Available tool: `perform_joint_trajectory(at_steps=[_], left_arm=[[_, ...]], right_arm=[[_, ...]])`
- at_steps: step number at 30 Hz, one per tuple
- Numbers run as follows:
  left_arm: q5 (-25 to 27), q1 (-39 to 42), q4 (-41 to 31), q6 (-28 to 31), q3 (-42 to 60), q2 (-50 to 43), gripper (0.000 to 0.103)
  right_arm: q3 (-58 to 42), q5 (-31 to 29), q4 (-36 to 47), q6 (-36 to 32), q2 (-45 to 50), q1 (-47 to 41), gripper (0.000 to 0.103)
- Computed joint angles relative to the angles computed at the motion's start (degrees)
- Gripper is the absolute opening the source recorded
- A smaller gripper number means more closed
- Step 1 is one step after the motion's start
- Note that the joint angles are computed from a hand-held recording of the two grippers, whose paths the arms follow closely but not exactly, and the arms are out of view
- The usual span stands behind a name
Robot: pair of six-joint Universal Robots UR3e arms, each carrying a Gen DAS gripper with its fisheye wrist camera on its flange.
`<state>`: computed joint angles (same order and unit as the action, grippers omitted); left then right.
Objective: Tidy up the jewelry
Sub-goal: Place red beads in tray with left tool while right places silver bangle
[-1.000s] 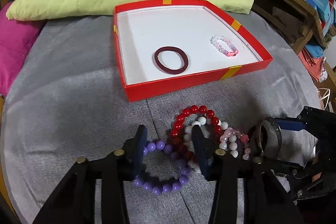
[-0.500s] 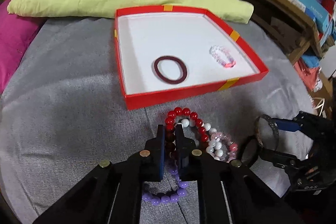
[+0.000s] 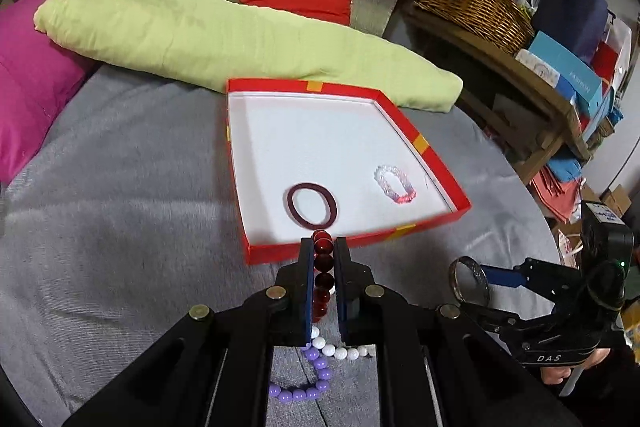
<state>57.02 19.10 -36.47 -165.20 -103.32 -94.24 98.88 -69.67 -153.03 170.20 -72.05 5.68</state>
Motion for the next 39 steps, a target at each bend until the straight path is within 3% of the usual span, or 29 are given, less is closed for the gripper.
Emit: perform_joint_trajectory(at_steps=[14,24,32,39], left_arm=[[-0.6,-2.9,11.0,-7.8,1.7,-2.2,0.010],[1.7,-7.5,14.6,-11.8,7.8,-8.8,0.010],[2.7,-10.1,12.5,-14.1,18.6,-17.6,0.010],[4.4,-11.3,7.7,-15.8,31.5,-27.1,0.010]], right_arm=[[-0.1,3.3,-9.2,8.5,-0.8,-1.9,0.064],[-8.8,2.7,-9.2,14.3,5.3,-2.2,0.064],[-27.2,2.7,-1.7,19.8,16.5,-2.3,0.064],[-54.8,5.4,12.2,24.2,32.8,-2.9,0.064]])
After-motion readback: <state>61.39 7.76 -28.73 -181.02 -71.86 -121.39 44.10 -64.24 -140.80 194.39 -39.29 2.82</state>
